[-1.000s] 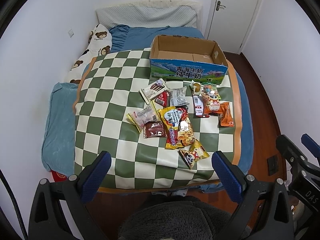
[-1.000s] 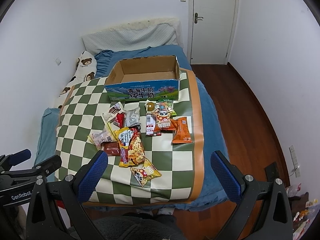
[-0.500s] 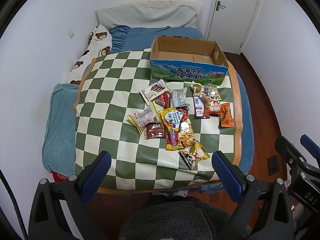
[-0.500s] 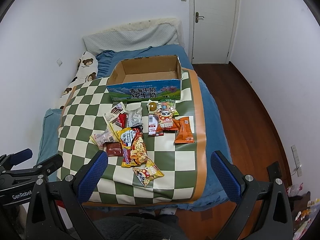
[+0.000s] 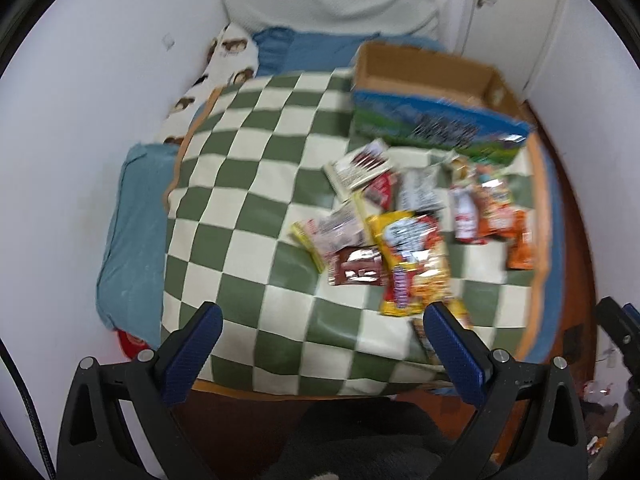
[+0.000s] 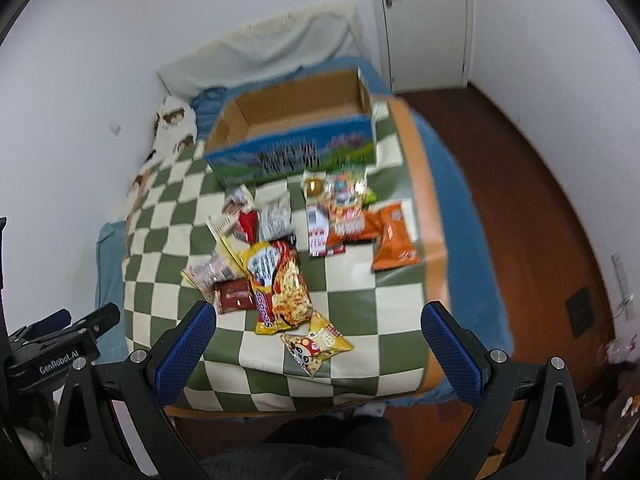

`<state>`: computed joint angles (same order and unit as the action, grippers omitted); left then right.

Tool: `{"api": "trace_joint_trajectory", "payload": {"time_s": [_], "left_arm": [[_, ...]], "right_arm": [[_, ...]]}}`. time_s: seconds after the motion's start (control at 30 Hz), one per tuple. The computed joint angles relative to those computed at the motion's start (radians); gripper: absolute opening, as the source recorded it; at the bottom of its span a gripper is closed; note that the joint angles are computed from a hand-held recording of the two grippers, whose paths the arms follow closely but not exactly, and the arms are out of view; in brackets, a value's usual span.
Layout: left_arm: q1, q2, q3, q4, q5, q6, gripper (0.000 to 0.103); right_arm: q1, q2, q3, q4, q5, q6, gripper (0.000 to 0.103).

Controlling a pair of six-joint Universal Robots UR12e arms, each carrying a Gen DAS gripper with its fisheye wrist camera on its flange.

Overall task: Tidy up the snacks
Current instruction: 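Grasp the pale bread packet with the left tool while the right tool grasps the yellow Buldak noodle bag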

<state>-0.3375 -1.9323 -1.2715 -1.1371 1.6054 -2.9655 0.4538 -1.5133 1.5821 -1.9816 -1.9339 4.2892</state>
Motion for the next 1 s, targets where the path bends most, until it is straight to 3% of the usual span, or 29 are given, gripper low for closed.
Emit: {"api": "trace_joint_trajectory", "payload": {"time_s": [0.13,0.23,0.3,0.43,0.57,0.67,0.7,0.73,0.8,0.83,0.9,1.0], "left_arm": [[-0.004,-0.064,0.016,0.006,0.066,0.019,0.103],[-0.009,-0.115,0.032,0.057,0.121,0.076,0.103],[-0.016,-0.152,0.054,0.086,0.155,0.152,0.103],[-0.04,-0.222,0.087,0.15,0.201,0.394,0.103],[-0.064,-0.267,0.095,0.202,0.217,0.624,0.103],[-0.074,-0.293,0.104,0.202,0.192,0.749,0.103],[-0.076,-0.301,0.109,0.199,0.182,0.774,0.098],[-0.077,-0.309,0.117,0.191,0.172,0.8,0.086],[-0.079,-0.332,0.145,0.168,0.181,0.81,0.058],[-0.074,-0.351,0.187,0.109,0.167,0.772,0.052],[-0.063,-0.376,0.241,0.053,0.154,0.691,0.052],[-0.033,-0.43,0.365,-0.078,0.115,0.474,0.052]], "right_arm": [[-0.052,0.046,0.051,-0.1,0.104,-0.056,0.103],[-0.088,0.105,0.059,-0.144,0.194,-0.128,0.103],[-0.11,0.153,0.051,-0.157,0.257,-0.183,0.103],[-0.14,0.231,0.033,-0.164,0.354,-0.256,0.102],[-0.144,0.257,0.026,-0.16,0.375,-0.272,0.102],[-0.141,0.262,0.021,-0.134,0.373,-0.276,0.102],[-0.14,0.264,0.018,-0.124,0.373,-0.278,0.102],[-0.139,0.265,0.015,-0.115,0.373,-0.279,0.102],[-0.137,0.266,0.012,-0.102,0.369,-0.283,0.102],[-0.136,0.269,0.009,-0.1,0.365,-0.284,0.102],[-0.134,0.279,-0.001,-0.097,0.362,-0.284,0.102],[-0.133,0.302,-0.025,-0.096,0.364,-0.285,0.102]]}}
